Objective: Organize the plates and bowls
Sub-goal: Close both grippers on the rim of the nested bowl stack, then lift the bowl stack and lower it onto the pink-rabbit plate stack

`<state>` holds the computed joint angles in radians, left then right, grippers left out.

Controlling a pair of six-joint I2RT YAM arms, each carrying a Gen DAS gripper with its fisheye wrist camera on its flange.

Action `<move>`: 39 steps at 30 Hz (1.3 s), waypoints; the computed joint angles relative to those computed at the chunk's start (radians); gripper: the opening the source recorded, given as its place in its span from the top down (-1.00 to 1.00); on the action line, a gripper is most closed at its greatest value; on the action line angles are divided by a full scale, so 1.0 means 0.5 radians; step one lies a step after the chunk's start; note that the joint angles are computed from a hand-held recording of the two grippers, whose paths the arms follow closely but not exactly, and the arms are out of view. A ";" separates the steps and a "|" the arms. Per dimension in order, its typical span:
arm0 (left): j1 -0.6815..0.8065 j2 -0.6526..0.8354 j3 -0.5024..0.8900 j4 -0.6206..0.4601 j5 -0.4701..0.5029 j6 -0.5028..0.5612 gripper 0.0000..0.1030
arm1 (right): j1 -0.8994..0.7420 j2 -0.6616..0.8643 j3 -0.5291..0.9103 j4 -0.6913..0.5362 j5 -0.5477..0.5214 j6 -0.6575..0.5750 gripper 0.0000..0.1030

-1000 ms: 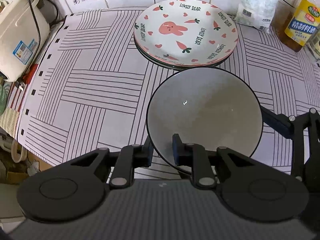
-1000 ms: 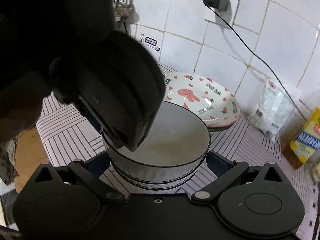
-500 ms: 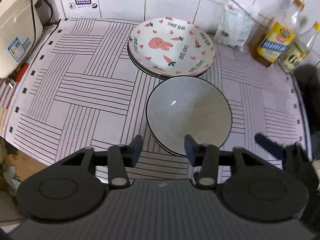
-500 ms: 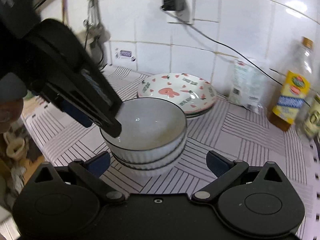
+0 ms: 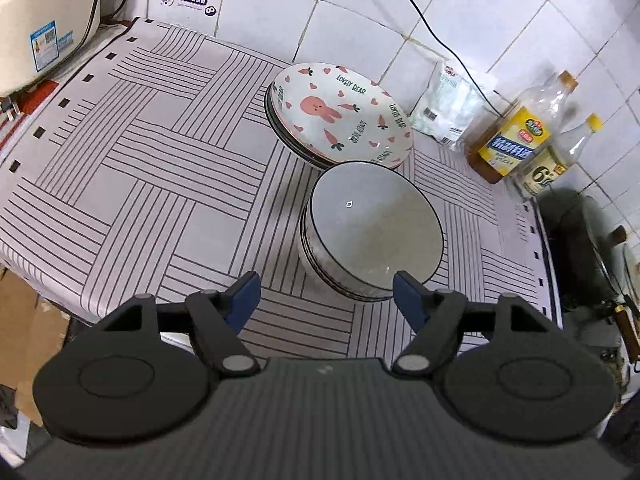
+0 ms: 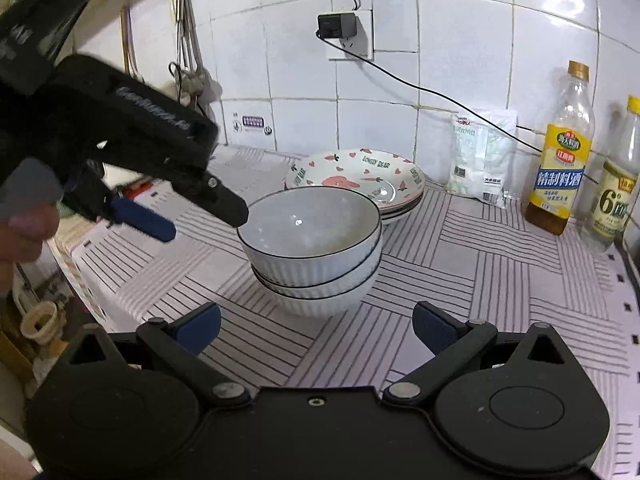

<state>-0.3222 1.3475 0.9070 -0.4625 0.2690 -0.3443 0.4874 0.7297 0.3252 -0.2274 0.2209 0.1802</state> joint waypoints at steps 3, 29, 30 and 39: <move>0.034 -0.032 -0.090 0.097 0.011 0.014 -0.45 | -0.020 -0.031 -0.109 0.163 -0.061 0.006 -1.00; 0.124 0.682 0.239 0.366 0.350 0.179 -0.42 | -0.433 1.732 -0.014 1.821 -0.574 -0.218 -1.00; 0.123 0.703 0.254 0.366 0.367 0.212 -0.40 | -0.443 1.765 0.005 1.836 -0.585 -0.222 -1.00; 0.088 0.943 0.435 0.305 0.340 0.310 -0.26 | -0.506 1.894 0.128 1.809 -0.686 -0.266 -1.00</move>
